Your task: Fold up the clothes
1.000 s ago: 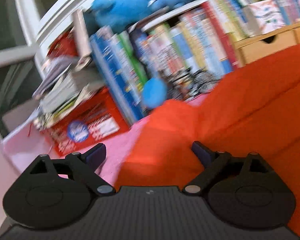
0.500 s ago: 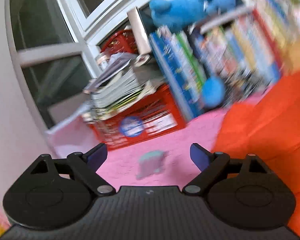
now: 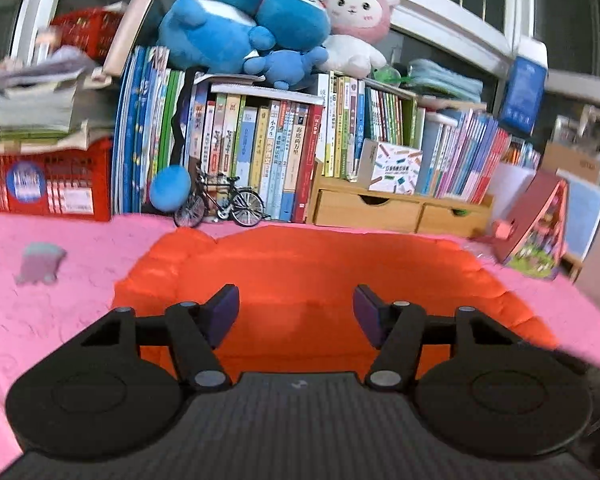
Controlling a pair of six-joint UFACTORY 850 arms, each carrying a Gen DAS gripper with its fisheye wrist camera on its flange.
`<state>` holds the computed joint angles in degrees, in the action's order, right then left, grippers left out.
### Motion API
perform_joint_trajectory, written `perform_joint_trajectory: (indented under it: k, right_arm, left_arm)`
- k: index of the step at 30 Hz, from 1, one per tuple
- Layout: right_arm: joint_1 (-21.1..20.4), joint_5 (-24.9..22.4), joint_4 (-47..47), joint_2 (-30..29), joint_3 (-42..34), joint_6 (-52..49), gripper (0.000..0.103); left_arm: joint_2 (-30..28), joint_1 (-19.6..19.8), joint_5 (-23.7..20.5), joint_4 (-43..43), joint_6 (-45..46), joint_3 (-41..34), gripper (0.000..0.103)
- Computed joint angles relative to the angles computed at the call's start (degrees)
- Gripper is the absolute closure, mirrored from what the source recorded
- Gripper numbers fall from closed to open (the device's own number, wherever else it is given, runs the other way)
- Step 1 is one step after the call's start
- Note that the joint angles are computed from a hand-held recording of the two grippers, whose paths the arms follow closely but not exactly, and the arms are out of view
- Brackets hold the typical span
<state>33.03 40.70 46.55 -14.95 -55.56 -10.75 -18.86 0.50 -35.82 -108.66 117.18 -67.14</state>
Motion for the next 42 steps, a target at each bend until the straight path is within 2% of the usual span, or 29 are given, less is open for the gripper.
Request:
perform_joint_trajectory:
  k: [1, 2, 3, 5, 7, 11, 13, 14, 15, 18, 23, 30, 35, 40, 42]
  right_arm:
    - [0.4, -0.6, 0.7, -0.5, -0.6, -0.6, 0.013]
    - [0.9, -0.5, 2.5, -1.1, -1.4, -2.4, 0.024]
    - [1.5, -0.5, 4.3, -1.7, -2.2, -4.4, 0.039]
    - [2.5, -1.0, 11.2, -3.4, -4.7, -11.4, 0.052]
    - [2.9, -1.8, 15.0, -4.8, -6.2, -14.2, 0.053]
    - [3.6, -1.2, 16.2, -6.3, -6.7, -15.2, 0.053]
    - [4.1, -0.9, 17.0, -7.0, -7.0, -16.0, 0.053]
    - [4.2, -1.0, 17.8, -7.2, -7.3, -16.7, 0.053]
    - [4.2, -1.3, 18.1, -7.4, -7.4, -17.0, 0.053]
    - [3.5, -3.1, 17.8, -7.3, -7.4, -15.6, 0.053]
    - [2.6, -5.6, 15.8, -7.0, -6.7, -11.6, 0.051]
    - [3.2, -5.6, 17.8, -7.7, -7.3, -14.8, 0.048]
    - [2.8, -6.3, 15.1, -7.3, -6.5, -11.3, 0.048]
    - [2.7, -6.4, 14.2, -7.1, -6.2, -10.4, 0.048]
    - [2.8, -6.4, 14.2, -7.1, -6.1, -10.2, 0.048]
  left_arm:
    - [0.0, -0.1, 0.5, 0.6, -0.4, -0.2, 0.042]
    - [-0.1, -0.2, 1.0, 1.1, -0.8, -0.5, 0.042]
    - [-0.1, -0.3, 1.6, 1.7, -1.1, -0.7, 0.042]
    - [0.1, -0.9, 2.9, 3.7, -1.6, -0.8, 0.042]
    - [0.0, -1.2, 2.4, 8.3, -4.9, -1.3, 0.042]
    - [-0.8, -2.0, 0.1, 18.7, -11.4, -3.5, 0.042]
    - [-1.2, -3.3, 1.6, 22.4, -12.5, -4.3, 0.042]
    - [-1.4, -4.1, 3.2, 23.1, -11.9, -4.5, 0.047]
    - [-1.6, -5.0, 4.7, 23.9, -11.3, -4.6, 0.058]
    - [-3.7, -6.8, 7.0, 31.8, -16.0, -7.3, 0.06]
    - [-7.4, -9.2, 10.4, 46.5, -28.8, -12.4, 0.059]
    - [-10.2, -10.9, 14.0, 57.9, -43.1, -16.9, 0.053]
    - [-15.4, -10.5, 10.6, 67.5, -56.4, -25.0, 0.053]
    - [-23.3, -9.2, 2.0, 72.5, -63.4, -37.7, 0.053]
    - [-26.3, -9.0, -0.7, 74.1, -69.7, -42.5, 0.053]
